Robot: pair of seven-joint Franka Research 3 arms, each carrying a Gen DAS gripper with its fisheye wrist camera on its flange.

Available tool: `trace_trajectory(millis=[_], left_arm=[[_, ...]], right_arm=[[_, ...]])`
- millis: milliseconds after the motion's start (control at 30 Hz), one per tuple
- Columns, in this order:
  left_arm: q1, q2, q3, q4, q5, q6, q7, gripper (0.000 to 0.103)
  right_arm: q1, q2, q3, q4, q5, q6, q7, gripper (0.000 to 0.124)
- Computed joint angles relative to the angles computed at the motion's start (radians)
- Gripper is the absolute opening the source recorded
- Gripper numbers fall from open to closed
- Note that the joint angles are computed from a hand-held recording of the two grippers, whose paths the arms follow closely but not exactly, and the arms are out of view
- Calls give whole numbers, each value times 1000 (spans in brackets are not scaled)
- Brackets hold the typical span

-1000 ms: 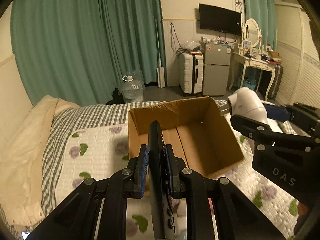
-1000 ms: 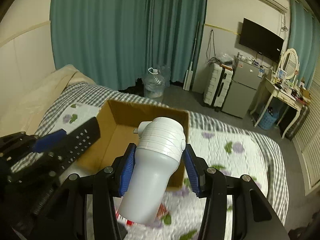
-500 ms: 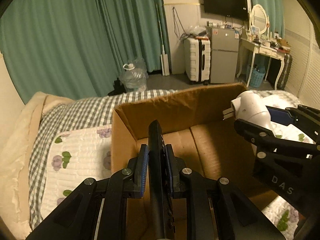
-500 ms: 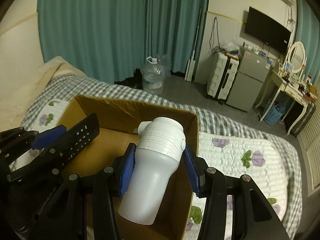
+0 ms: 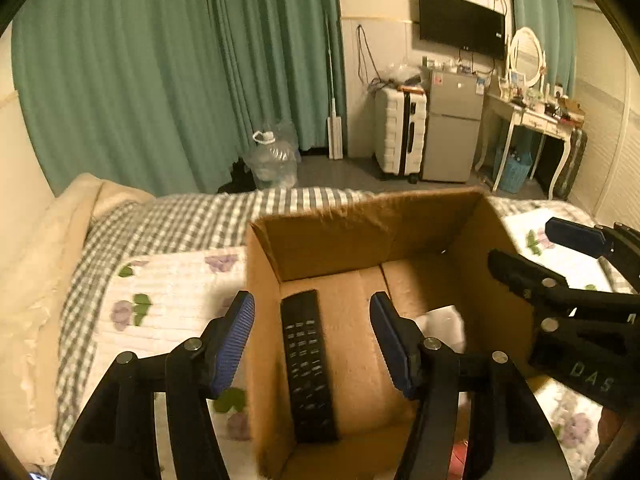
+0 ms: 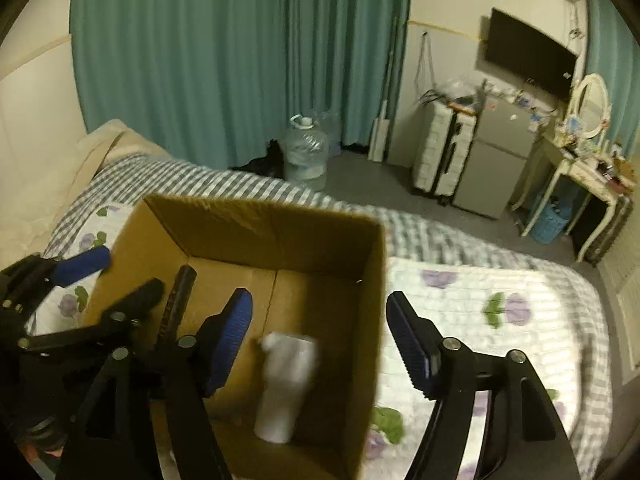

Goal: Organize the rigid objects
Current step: 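Carry the remote and white bottle into the box and release both, then grasp the black power bank with the right tool, lower toward the earbud case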

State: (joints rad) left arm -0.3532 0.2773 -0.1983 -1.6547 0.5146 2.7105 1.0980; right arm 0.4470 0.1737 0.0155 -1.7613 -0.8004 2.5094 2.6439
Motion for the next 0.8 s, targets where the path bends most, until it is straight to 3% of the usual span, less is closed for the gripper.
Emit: trace_trajectory(millis=[167,467,667,800], left_arm=[[32,-154,-17,-105,-45,13,14,63],[69,-455,-36,-291,-169,43,101,72],[69,-567,-28,-402,-229,58,155,73],[71,-607,-26,-497,-241,72,156,73]], right_arm=[[16,-121,42,-32,-54,-101,41,77],[14,-327,219,-47,-107,-335,50,89],[5,-404,307,-85,-103,-396,81,95],[-1,-446,341,-155,-84,-385,129,95]])
